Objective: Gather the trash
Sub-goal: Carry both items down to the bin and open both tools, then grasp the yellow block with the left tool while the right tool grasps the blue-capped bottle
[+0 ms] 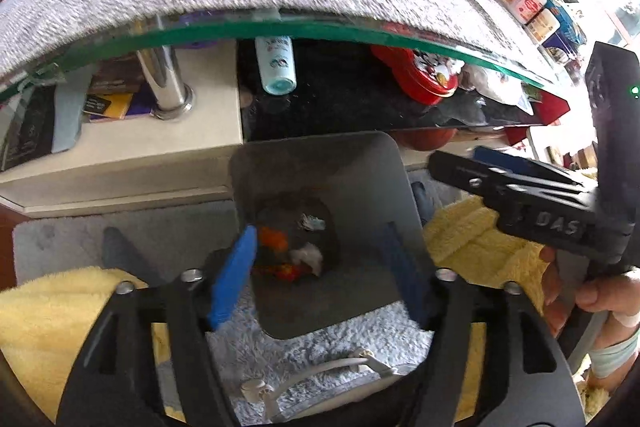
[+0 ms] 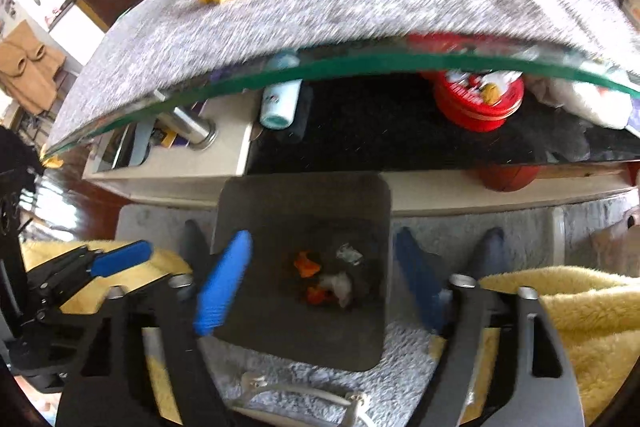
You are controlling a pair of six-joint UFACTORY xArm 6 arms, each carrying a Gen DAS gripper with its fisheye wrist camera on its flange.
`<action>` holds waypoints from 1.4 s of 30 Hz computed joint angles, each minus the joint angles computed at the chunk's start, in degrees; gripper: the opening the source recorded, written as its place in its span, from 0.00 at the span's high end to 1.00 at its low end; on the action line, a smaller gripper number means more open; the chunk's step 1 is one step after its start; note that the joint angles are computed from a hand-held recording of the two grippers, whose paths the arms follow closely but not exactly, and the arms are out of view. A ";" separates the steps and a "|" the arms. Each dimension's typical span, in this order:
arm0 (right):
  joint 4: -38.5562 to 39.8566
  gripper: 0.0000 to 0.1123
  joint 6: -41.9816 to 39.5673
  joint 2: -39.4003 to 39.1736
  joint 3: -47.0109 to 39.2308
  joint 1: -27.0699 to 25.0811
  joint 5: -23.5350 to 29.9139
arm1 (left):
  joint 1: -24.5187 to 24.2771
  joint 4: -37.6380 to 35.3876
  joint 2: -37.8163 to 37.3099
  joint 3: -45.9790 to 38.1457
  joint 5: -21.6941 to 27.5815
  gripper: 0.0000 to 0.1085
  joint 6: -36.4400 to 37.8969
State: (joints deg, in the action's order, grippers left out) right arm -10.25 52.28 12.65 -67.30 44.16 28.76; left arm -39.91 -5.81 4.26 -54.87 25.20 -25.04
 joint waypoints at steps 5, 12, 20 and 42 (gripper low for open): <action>-6.61 0.15 4.44 -1.22 -0.97 -1.37 2.57 | 1.25 10.71 -1.19 -1.05 2.24 0.20 -7.81; -12.31 0.15 6.53 -1.19 -5.35 -3.93 2.83 | 2.71 14.79 -0.82 -4.40 2.28 0.18 -10.03; -11.89 0.16 1.91 6.68 -17.70 -6.71 2.43 | 4.13 17.84 4.60 -13.84 4.42 0.18 -9.25; -5.41 0.76 -11.36 25.82 -43.63 -8.87 12.50 | 7.89 9.97 22.25 -38.19 8.84 0.19 -1.34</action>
